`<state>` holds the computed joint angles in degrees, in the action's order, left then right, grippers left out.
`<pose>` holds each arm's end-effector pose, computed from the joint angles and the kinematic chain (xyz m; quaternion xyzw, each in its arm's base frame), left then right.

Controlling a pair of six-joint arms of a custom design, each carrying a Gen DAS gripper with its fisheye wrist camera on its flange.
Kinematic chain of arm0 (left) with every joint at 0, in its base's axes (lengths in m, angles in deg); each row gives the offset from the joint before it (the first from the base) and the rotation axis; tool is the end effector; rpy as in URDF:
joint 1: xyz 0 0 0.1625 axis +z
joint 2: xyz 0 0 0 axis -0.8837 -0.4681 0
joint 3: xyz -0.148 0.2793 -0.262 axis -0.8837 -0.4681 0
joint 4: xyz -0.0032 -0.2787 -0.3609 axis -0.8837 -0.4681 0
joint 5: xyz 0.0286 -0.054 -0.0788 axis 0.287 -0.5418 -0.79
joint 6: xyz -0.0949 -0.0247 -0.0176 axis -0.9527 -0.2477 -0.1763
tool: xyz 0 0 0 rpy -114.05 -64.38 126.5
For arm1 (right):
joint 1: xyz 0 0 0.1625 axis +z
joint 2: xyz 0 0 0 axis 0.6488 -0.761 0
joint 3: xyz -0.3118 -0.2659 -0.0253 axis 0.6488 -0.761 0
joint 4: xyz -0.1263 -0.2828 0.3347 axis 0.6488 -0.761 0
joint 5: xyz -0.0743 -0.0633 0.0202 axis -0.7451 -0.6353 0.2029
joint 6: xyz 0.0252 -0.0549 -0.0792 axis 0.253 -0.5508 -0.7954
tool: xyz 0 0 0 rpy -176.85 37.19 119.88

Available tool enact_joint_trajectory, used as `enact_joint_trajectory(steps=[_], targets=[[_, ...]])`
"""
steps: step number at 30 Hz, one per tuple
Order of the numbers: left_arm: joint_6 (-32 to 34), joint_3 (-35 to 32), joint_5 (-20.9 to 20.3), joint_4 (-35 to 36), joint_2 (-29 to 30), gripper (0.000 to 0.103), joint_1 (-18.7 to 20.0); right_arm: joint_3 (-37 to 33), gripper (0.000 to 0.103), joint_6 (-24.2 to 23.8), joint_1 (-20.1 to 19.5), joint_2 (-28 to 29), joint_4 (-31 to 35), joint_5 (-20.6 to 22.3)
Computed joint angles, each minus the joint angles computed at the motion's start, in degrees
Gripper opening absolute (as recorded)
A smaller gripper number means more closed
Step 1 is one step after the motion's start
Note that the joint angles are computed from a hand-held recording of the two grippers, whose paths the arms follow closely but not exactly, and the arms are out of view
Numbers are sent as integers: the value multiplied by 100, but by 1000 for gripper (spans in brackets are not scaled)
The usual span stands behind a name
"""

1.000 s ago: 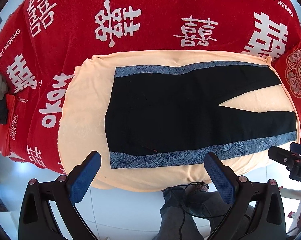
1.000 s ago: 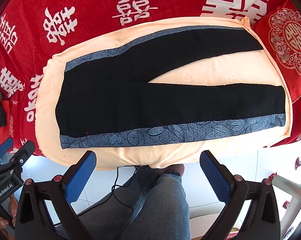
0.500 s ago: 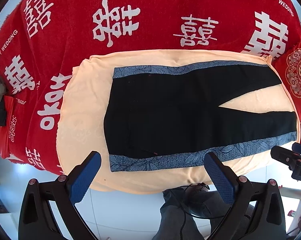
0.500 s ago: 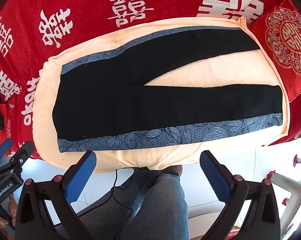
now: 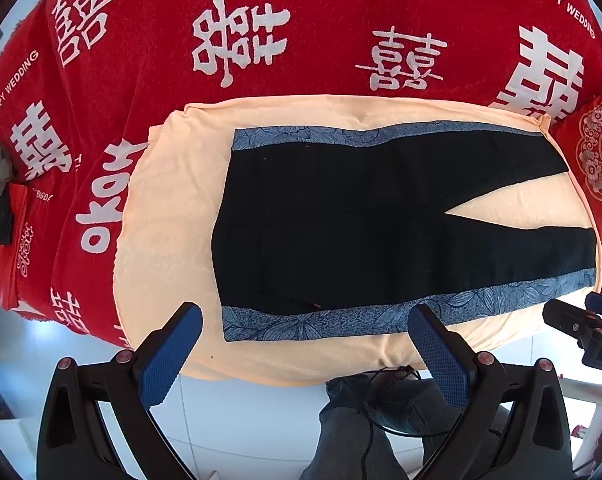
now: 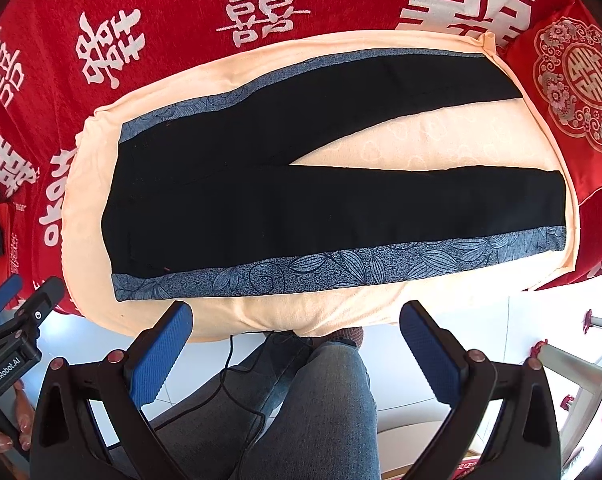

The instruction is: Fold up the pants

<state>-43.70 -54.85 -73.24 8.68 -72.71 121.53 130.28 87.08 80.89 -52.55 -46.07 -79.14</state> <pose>-0.2777 -0.8406 0.3148 0.5242 0.7983 0.0814 0.2851 0.4323 -0.5853 0.1683 -0.4801 -0.7815 0.2723 0.2910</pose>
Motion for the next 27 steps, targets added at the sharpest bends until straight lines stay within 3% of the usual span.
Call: enact_joint_trajectory(steps=[9, 27], targets=[[-98, -333, 35, 208, 204, 103, 39, 20, 103, -93, -52, 6, -124, 44], [-190, -524, 169, 699, 426, 103, 129, 206, 103, 258, -135, -50, -398, 178]])
